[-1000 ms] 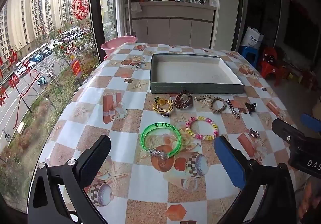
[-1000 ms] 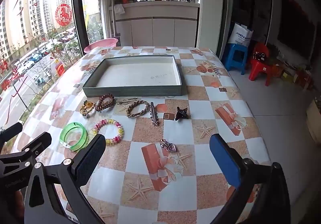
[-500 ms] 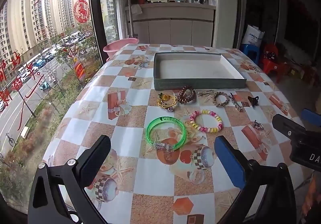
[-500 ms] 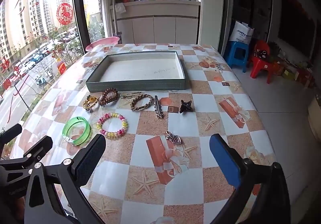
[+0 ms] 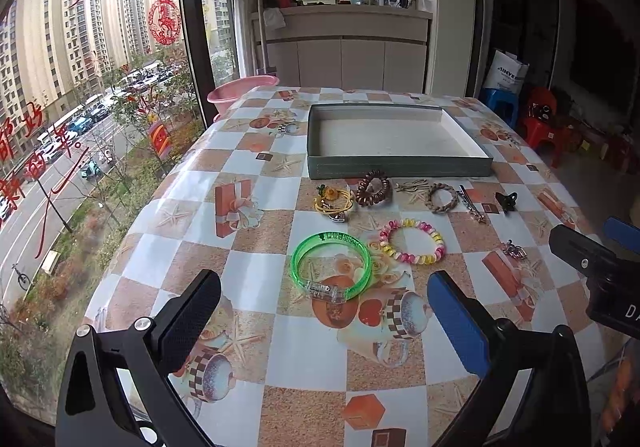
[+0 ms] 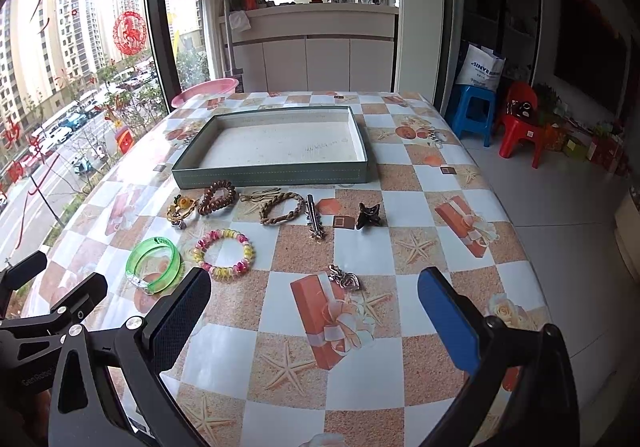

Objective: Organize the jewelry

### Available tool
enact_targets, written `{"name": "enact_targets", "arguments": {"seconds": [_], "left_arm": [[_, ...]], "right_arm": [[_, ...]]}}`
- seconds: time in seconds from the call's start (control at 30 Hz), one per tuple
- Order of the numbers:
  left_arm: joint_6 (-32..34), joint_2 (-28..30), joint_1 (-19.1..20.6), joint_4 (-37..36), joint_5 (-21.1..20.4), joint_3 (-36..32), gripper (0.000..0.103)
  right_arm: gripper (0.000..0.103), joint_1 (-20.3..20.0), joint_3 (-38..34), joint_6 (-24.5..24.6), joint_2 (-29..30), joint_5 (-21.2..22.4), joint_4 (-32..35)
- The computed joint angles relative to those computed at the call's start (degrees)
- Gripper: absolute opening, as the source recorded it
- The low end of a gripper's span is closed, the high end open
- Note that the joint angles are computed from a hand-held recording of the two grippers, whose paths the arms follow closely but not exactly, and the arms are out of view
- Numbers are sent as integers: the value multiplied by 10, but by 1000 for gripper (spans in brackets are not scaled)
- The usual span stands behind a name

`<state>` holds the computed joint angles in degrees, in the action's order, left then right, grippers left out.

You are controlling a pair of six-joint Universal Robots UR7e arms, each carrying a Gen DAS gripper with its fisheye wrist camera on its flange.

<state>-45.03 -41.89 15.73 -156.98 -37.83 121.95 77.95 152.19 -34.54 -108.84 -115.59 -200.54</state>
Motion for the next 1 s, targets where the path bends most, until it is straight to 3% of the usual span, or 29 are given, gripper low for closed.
{"name": "enact_targets", "arguments": {"seconds": [1.0], "left_arm": [[-7, 2, -5, 6, 5, -4, 103]], "right_arm": [[103, -1, 1, 0, -7, 12, -1]]}}
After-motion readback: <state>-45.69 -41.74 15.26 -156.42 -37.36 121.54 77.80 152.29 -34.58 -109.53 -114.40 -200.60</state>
